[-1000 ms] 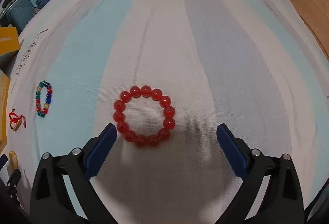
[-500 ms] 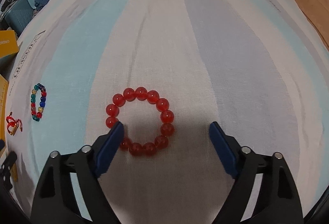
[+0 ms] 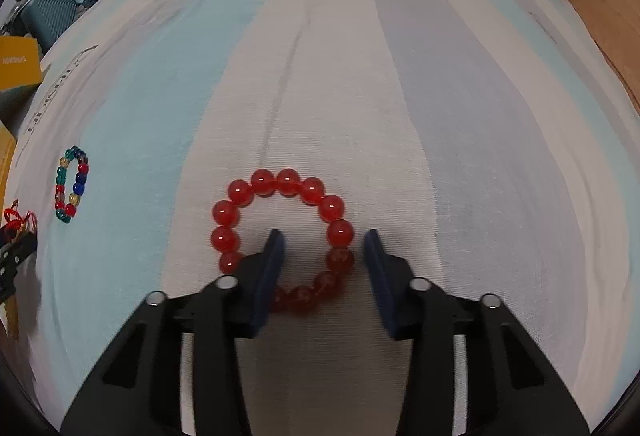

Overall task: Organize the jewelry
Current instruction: 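Grasp the red cord bracelet with the left tool while the right tool grasps the red bead bracelet, then lift both held bracelets and carry them over the white box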

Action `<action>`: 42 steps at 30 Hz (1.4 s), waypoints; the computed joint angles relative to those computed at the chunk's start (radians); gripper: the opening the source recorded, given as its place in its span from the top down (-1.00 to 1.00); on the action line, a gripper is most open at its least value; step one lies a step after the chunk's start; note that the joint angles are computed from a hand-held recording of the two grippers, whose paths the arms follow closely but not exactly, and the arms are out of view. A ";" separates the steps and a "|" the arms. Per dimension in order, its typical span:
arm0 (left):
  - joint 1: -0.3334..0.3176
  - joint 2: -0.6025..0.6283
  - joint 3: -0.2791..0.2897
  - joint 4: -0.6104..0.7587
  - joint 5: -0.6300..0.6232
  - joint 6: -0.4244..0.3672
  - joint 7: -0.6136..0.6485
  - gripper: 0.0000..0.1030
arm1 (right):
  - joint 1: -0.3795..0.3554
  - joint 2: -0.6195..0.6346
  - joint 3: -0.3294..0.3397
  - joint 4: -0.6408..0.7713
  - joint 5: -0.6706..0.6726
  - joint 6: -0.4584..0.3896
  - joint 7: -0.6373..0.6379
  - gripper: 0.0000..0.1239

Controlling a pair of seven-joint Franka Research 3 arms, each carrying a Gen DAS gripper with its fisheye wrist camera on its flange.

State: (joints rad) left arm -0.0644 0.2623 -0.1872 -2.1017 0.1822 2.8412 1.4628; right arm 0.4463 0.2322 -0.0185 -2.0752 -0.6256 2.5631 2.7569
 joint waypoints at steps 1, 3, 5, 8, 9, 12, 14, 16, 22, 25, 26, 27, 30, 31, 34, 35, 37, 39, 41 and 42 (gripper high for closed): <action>-0.001 0.004 0.002 0.003 0.004 0.001 -0.001 -0.32 | 0.005 0.000 -0.002 0.003 -0.012 -0.010 0.006 0.50; -0.002 0.007 0.004 0.007 0.010 0.003 -0.002 -0.16 | 0.008 0.000 -0.002 0.003 -0.022 -0.017 0.014 0.59; 0.000 0.007 0.002 0.006 0.008 0.005 -0.002 -0.05 | 0.007 -0.001 -0.001 0.000 -0.026 -0.015 0.019 0.65; 0.003 0.005 -0.001 0.004 0.008 0.005 0.005 0.21 | 0.001 -0.011 0.000 -0.012 -0.025 -0.007 0.019 0.75; 0.005 0.004 -0.004 0.003 0.005 0.004 0.011 0.34 | -0.002 -0.013 0.001 -0.016 -0.022 0.000 0.018 0.76; 0.014 0.004 -0.014 0.007 -0.012 -0.007 0.041 0.67 | -0.007 -0.022 0.002 -0.030 -0.021 0.016 0.024 0.79; 0.018 0.002 -0.020 0.010 -0.026 -0.017 0.059 0.86 | -0.009 -0.027 0.004 -0.035 -0.019 0.017 0.028 0.79; 0.017 -0.003 -0.021 0.010 -0.036 -0.024 0.069 0.89 | -0.009 -0.034 0.005 -0.040 -0.025 0.020 0.039 0.79; 0.016 -0.024 -0.025 -0.003 -0.067 -0.034 0.100 0.89 | -0.018 -0.061 0.011 -0.060 -0.044 0.036 0.058 0.79; 0.012 -0.035 -0.021 -0.009 -0.073 -0.039 0.102 0.89 | -0.024 -0.082 0.018 -0.073 -0.057 0.040 0.067 0.79; 0.011 -0.040 -0.021 -0.012 -0.077 -0.040 0.104 0.89 | -0.026 -0.089 0.022 -0.076 -0.059 0.040 0.067 0.79; 0.008 -0.046 -0.018 -0.016 -0.075 -0.041 0.101 0.89 | -0.028 -0.094 0.026 -0.077 -0.064 0.038 0.069 0.79; 0.007 -0.058 -0.016 -0.016 -0.082 -0.053 0.102 0.89 | -0.035 -0.107 0.038 -0.078 -0.066 0.040 0.070 0.79; 0.009 -0.064 -0.017 -0.018 -0.091 -0.055 0.107 0.89 | -0.036 -0.113 0.041 -0.077 -0.068 0.039 0.070 0.79; 0.008 -0.082 -0.017 -0.026 -0.105 -0.059 0.116 0.89 | -0.038 -0.125 0.052 -0.074 -0.073 0.035 0.071 0.79; 0.006 -0.084 -0.014 -0.024 -0.105 -0.062 0.115 0.89 | -0.039 -0.130 0.056 -0.075 -0.073 0.034 0.072 0.79; 0.005 -0.096 -0.011 -0.027 -0.109 -0.070 0.113 0.89 | -0.042 -0.138 0.063 -0.074 -0.068 0.035 0.070 0.79; 0.004 -0.108 -0.009 -0.031 -0.116 -0.072 0.118 0.89 | -0.042 -0.147 0.070 -0.071 -0.068 0.030 0.066 0.79; 0.001 -0.119 -0.007 -0.035 -0.119 -0.076 0.117 0.89 | -0.042 -0.148 0.076 -0.061 -0.070 0.021 0.062 0.79; 0.000 -0.126 -0.005 -0.037 -0.118 -0.077 0.115 0.89 | -0.043 -0.150 0.078 -0.059 -0.067 0.020 0.059 0.79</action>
